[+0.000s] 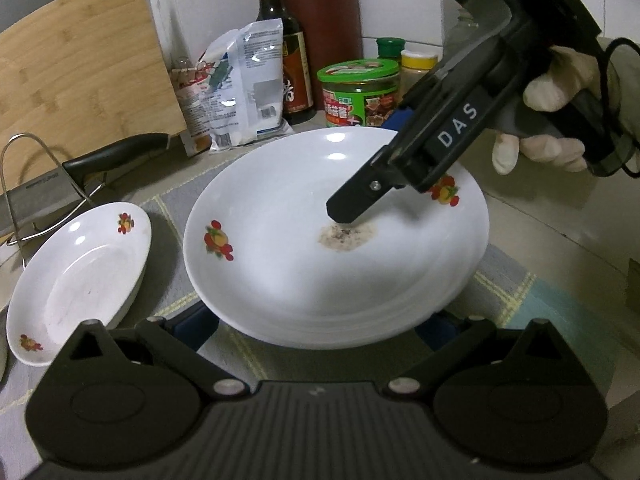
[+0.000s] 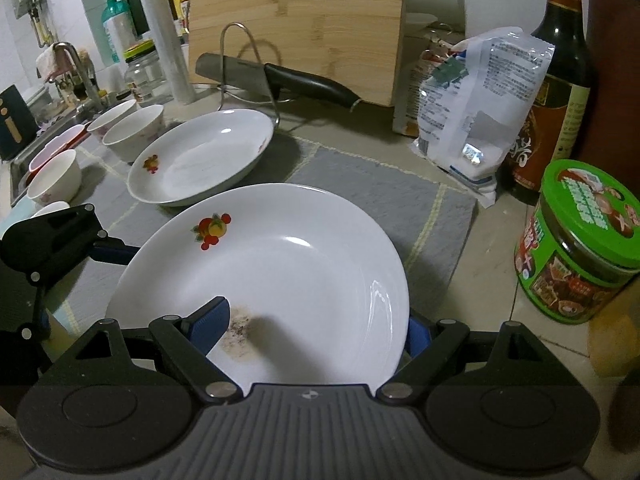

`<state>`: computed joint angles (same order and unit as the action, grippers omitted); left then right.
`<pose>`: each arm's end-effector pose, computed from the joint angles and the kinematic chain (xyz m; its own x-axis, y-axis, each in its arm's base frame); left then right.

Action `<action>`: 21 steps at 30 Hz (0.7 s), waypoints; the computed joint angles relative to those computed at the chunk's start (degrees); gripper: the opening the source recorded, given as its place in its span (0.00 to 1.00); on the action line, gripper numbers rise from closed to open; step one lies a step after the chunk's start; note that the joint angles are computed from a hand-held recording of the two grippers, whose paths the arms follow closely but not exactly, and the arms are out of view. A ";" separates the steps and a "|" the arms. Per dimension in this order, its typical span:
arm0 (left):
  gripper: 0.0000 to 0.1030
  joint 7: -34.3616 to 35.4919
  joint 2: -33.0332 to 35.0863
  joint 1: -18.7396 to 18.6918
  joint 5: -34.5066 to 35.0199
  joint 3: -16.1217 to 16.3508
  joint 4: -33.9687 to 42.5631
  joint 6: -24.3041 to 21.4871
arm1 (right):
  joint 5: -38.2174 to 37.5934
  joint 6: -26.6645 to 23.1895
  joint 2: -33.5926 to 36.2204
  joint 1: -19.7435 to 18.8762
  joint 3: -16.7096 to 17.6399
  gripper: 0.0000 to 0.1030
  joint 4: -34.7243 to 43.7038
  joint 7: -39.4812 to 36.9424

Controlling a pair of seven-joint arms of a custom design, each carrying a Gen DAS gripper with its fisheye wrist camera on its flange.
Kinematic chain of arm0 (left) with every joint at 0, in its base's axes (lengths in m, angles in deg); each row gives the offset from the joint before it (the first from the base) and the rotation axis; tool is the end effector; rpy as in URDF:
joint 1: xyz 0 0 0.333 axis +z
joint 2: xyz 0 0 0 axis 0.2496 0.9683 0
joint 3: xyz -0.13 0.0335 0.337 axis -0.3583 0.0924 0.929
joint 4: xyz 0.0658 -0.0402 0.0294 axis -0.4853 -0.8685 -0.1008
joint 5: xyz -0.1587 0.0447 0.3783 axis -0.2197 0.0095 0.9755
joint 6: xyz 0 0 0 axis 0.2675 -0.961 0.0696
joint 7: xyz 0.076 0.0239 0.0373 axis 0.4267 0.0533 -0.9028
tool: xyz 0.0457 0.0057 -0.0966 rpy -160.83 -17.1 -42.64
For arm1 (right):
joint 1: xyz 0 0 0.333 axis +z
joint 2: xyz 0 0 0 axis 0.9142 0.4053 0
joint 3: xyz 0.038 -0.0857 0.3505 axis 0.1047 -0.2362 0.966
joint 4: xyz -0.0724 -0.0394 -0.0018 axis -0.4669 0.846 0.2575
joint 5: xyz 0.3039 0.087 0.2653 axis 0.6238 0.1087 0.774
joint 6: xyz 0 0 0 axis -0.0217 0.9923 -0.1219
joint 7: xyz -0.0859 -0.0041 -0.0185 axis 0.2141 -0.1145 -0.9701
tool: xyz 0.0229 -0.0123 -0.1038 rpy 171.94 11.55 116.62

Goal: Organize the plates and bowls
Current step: 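Lift the stained plate with the right gripper and lower it onto the towel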

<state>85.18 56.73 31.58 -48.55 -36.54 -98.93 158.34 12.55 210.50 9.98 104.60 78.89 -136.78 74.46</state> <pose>0.6351 -0.3220 0.3914 -0.9019 -0.4139 -0.1231 -0.2052 0.6617 -0.7212 0.6118 0.4203 0.4343 0.1075 -0.9831 -0.1483 -0.7938 0.0050 -0.6081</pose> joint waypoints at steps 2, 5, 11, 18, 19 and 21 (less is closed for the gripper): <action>0.99 -0.30 0.34 -0.81 0.17 0.63 0.69 -0.05 | -0.11 0.22 0.16 -0.15 -0.18 0.89 0.02 -0.11; 0.99 -0.86 0.47 -2.31 0.54 1.97 1.47 0.23 | -0.33 0.20 0.45 -0.07 -0.63 0.88 0.10 0.04; 0.99 -2.61 0.91 -5.05 0.94 4.69 3.25 -0.33 | 0.30 1.44 0.97 -0.49 -0.89 0.88 -0.29 0.31; 0.99 -2.54 1.11 -6.00 1.70 5.67 3.40 0.24 | 0.97 1.53 1.50 -0.11 -1.45 0.89 -0.49 0.72; 0.99 -2.38 1.06 -6.02 1.95 5.72 3.33 0.03 | 1.19 1.39 1.61 -0.14 -1.42 0.90 -0.38 0.69; 0.99 -1.58 1.30 -5.08 2.05 4.67 2.82 0.35 | 1.58 0.43 2.00 -0.12 -1.31 0.93 0.20 0.49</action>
